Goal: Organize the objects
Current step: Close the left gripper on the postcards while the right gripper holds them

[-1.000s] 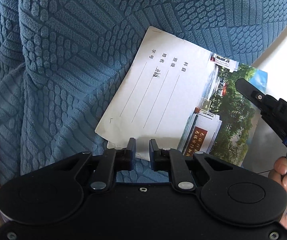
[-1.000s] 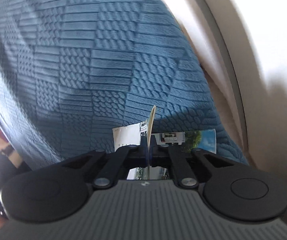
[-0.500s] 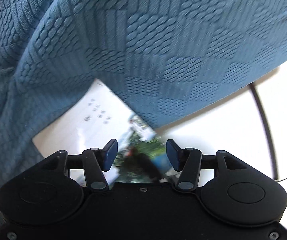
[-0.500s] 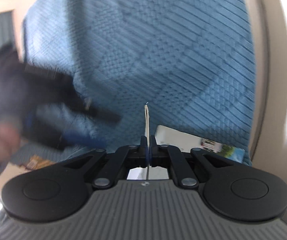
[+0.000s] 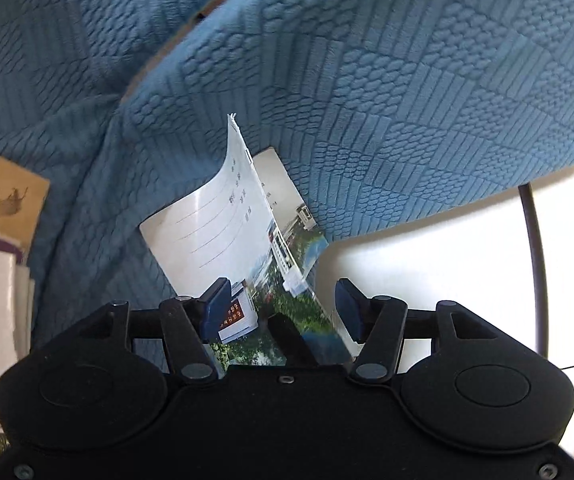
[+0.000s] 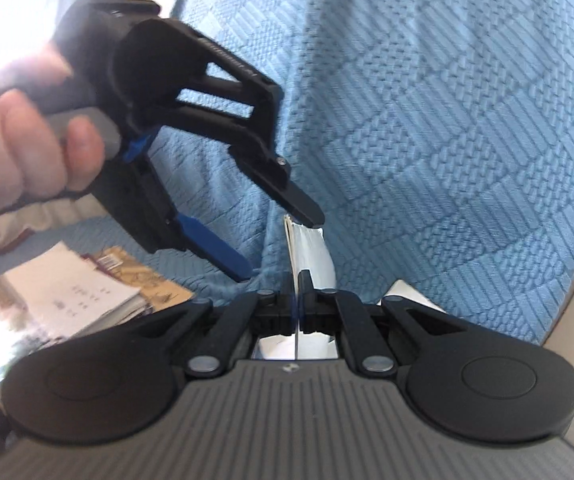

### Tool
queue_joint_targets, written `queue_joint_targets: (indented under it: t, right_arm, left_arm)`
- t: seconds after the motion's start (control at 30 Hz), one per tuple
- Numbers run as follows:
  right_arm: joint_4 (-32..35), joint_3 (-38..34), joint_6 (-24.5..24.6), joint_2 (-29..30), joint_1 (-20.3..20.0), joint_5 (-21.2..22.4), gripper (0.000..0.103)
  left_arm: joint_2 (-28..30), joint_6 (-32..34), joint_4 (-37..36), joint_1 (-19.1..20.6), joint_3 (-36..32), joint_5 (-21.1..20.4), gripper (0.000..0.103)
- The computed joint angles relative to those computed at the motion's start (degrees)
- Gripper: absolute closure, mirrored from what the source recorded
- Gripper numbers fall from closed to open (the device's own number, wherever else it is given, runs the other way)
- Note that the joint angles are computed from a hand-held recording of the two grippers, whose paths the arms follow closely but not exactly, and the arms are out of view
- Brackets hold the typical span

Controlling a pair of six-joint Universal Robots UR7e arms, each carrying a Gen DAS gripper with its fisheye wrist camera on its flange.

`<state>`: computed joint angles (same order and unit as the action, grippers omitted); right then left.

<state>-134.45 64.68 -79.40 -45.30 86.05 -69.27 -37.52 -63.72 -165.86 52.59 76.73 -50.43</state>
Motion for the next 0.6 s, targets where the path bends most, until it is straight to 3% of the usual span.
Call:
queue_joint_targets:
  t: [0.13, 0.33, 0.4, 0.6]
  right_arm:
    - [-0.5, 3.4, -2.2, -1.8, 0.3, 0.4, 0.098]
    - [2.9, 8.0, -6.1, -4.9, 1.0, -1.7, 0.098]
    - [2.6, 10.7, -7.9, -6.2, 1.3, -2.4, 0.098]
    - [-0.1, 16.8, -7.9, -9.1, 2.0, -4.4, 0.095]
  left_arm:
    - [-1.8, -3.0, -4.4, 0.2, 4.7, -2.4, 0.049]
    - [-4.5, -9.2, -4.6, -1.3, 11.7, -1.2, 0.071]
    - [-5.9, -11.7, -3.0, -1.9, 14.3, 0.0, 0.086]
    - [-8.3, -13.7, -5.5, -3.3, 20.0, 1.7, 0.092]
